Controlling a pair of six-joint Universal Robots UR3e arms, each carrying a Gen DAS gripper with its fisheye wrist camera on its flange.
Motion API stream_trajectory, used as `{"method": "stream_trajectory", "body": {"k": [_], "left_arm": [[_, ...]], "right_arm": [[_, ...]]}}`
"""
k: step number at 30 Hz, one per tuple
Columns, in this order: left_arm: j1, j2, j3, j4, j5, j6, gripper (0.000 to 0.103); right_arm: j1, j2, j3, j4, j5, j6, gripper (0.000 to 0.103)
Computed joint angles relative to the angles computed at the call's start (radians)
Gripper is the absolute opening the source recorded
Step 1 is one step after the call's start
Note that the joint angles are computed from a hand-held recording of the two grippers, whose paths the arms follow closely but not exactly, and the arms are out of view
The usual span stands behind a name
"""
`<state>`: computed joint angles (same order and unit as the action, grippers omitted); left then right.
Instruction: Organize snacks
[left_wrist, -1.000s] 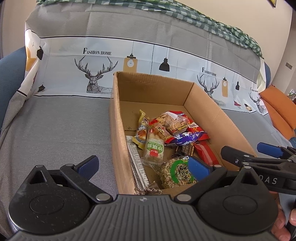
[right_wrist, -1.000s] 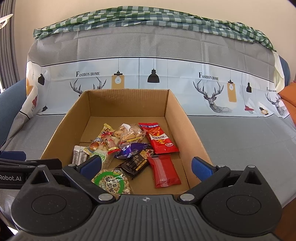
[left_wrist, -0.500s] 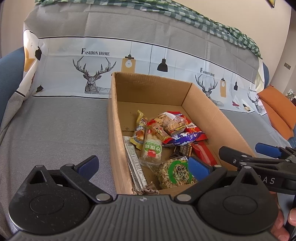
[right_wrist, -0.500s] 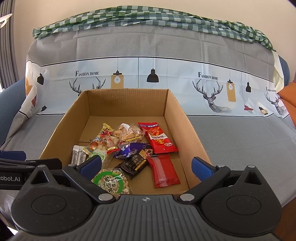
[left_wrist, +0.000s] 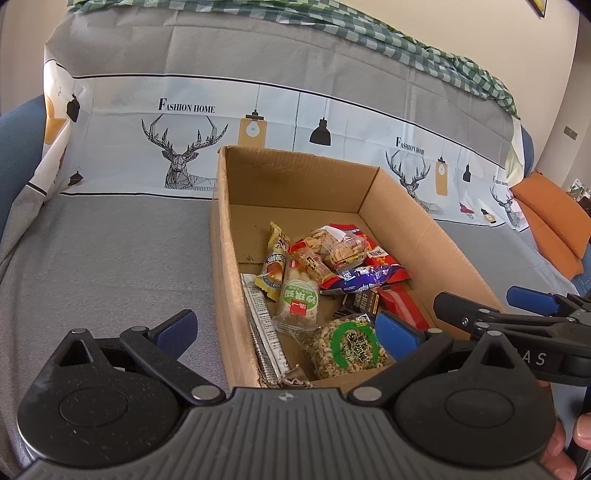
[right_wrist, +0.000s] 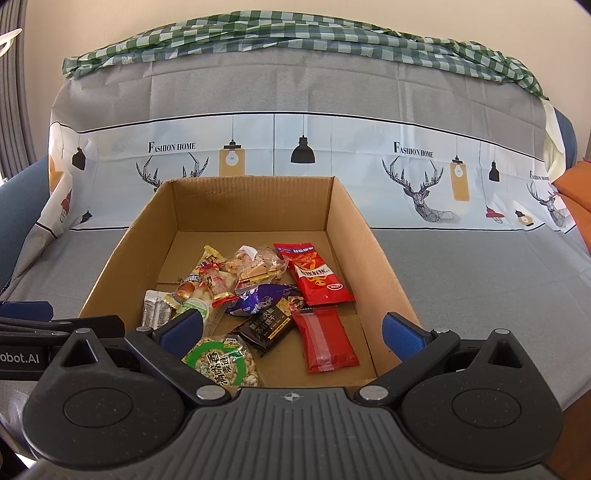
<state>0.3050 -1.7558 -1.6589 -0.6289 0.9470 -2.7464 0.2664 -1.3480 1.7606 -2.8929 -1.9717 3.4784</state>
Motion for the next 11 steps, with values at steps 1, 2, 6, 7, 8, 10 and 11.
{"method": "stream_trajectory", "body": {"k": [1,2,6,7,8,10,11], "left_arm": [[0.000,-0.001,-0.002,0.007,-0.001,-0.001,0.102],[0.000,0.000,-0.006,0.014,-0.003,-0.002,0.102],[0.003,0.001,-0.015,0.026,-0.023,0.004,0.102],[0.006,0.002,-0.022,0.035,-0.031,0.007,0.102],[0.008,0.005,-0.031,0.049,-0.038,0.008,0.102],[0.009,0.010,-0.046,0.082,-0.048,0.011,0.102],[0.007,0.012,-0.053,0.100,-0.047,0.011,0.102]], "right_arm": [[0.000,-0.001,-0.002,0.004,-0.001,0.002,0.102],[0.002,0.000,-0.005,0.010,-0.003,0.006,0.102],[0.004,-0.003,-0.014,0.027,-0.001,0.022,0.102],[0.004,-0.004,-0.014,0.030,0.000,0.025,0.102],[0.004,-0.004,-0.016,0.034,0.000,0.029,0.102],[-0.001,-0.009,-0.017,0.040,0.011,0.039,0.102],[-0.006,-0.014,-0.011,0.036,0.020,0.044,0.102]]}}
